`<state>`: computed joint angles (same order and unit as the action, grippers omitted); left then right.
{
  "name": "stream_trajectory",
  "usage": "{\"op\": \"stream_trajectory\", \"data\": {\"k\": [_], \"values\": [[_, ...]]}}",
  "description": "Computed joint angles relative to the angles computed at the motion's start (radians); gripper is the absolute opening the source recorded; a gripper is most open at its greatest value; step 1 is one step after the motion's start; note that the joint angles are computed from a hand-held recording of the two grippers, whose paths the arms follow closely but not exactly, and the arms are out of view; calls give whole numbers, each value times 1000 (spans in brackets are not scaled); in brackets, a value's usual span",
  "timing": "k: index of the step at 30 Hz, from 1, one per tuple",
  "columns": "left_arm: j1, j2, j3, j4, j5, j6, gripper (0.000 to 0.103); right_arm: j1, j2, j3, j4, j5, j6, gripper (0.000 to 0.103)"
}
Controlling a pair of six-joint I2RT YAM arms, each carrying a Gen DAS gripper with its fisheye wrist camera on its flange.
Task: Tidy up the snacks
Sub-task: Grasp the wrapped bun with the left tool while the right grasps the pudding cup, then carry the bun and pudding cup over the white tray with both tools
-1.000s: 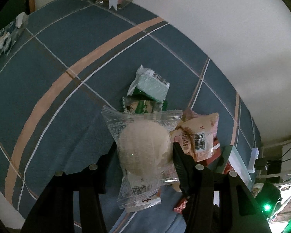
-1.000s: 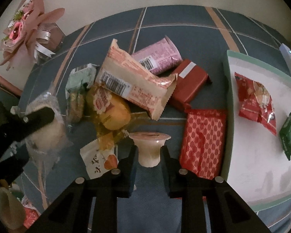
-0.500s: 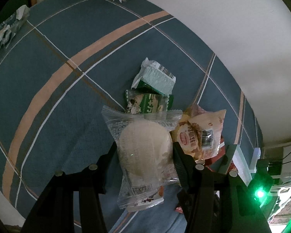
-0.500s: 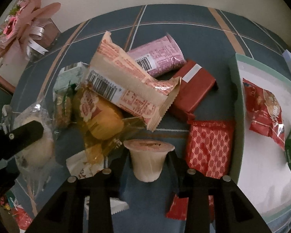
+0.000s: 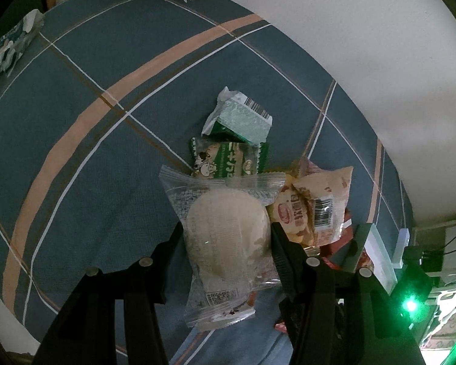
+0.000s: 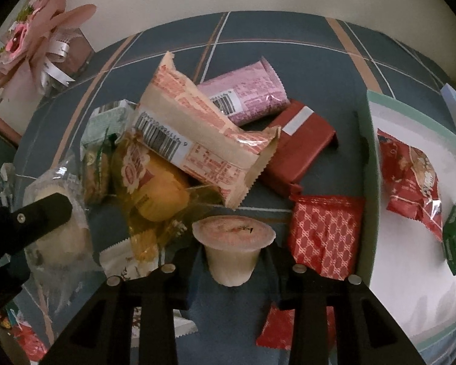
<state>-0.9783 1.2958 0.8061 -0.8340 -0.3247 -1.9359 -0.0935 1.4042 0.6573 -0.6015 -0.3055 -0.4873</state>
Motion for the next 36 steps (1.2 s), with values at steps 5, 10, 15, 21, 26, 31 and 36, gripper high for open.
{"op": "stream_trajectory", "data": {"k": [5, 10, 15, 21, 26, 31, 36], "values": [[-9, -3, 11, -17, -14, -3, 55, -43, -9, 13, -47, -11, -32, 37], [-22, -3, 23, -28, -27, -9, 55, -105, -44, 26, -107, -25, -98, 37], [-50, -12, 55, -72, -58, -26, 55, -203, -101, 64, -212, -81, -181, 37], [-79, 24, 113, -99, -83, -22, 55, -294, -110, 127, -295, -102, -257, 37], [-85, 92, 191, -97, -86, 29, 55, -337, -59, 181, -298, -99, -242, 37], [-91, 221, 331, -104, -82, 124, 55, -425, 20, 281, -308, -92, -254, 37], [-107, 385, 505, -83, -51, 260, 55, -527, 151, 404, -289, -61, -226, 37]]}}
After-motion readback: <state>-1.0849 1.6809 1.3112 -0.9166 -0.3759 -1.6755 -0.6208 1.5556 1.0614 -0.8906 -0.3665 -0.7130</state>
